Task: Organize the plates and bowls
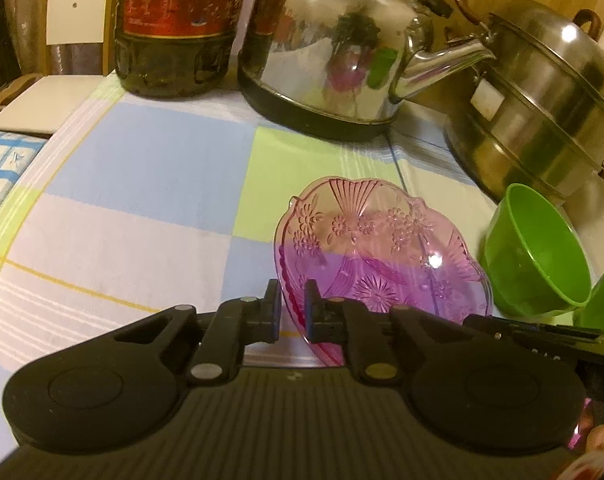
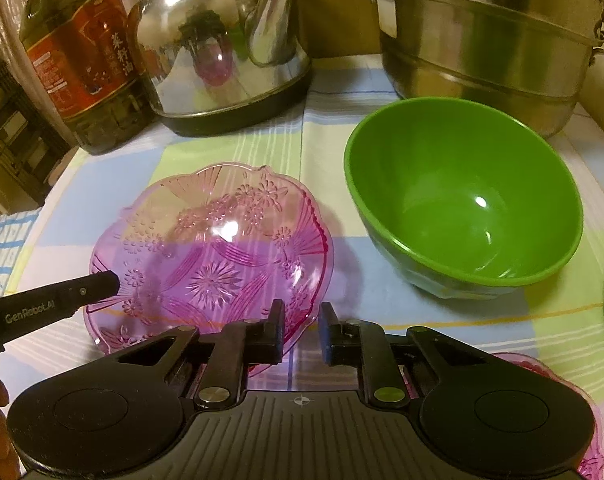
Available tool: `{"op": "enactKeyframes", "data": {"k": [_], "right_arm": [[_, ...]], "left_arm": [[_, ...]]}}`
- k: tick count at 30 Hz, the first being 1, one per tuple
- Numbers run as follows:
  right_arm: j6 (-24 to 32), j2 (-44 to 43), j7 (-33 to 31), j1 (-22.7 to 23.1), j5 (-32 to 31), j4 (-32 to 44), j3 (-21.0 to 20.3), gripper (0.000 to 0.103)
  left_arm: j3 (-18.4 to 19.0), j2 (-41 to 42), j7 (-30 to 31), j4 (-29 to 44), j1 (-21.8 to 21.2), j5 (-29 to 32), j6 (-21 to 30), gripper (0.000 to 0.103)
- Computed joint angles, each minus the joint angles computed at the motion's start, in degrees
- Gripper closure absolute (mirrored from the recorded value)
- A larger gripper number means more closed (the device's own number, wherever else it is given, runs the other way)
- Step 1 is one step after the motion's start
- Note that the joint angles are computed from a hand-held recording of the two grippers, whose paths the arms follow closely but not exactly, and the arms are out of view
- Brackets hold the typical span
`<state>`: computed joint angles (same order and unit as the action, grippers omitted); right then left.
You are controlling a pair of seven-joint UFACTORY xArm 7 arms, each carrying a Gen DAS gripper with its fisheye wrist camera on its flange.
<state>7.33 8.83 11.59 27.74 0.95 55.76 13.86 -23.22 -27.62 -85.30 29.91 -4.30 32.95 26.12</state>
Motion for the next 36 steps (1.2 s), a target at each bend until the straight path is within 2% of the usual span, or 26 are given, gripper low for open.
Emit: {"op": "enactKeyframes", "data": {"k": [12,19,24,28,31,36], "right_arm": [[-2.75,-3.98,0.98,0.11,-1.57,-2.89,-0.27,0.087],[-4.57,-8.81,-4.64,-0.18,4.66,-7.03,0.95,0.087],[-5.17,-13.62,-9.97,2.47,11.82,-10.55,-0.57,0.087],[-6.35,-18.26,-9.93,4.48,12.72,-14.42,-2.00,0.087],[-6.74,-22.47,-10.68,7.83,14.21,-18.14,-4.66,0.087],[-7.10,-30.86,-9.09,10.22,13.03,-25.61,-6.66,0.087]], "left_arm": [[-0.79,-3.46,-0.10,0.72,-1.54,-0.63,3.57,0.093],[-2.23,-7.51,0.50,1.26,-3.17,-2.87,7.61,0.093],[-3.52,-10.26,-0.02,1.77,-4.49,-4.54,10.55,0.093],[-5.55,-13.75,-1.35,1.56,-6.37,-6.08,13.18,0.093],[-7.87,-16.16,-2.24,2.18,-7.98,-7.22,16.35,0.093],[-12.25,-18.19,-4.49,4.22,-10.26,-8.45,20.80,0.093]]}}
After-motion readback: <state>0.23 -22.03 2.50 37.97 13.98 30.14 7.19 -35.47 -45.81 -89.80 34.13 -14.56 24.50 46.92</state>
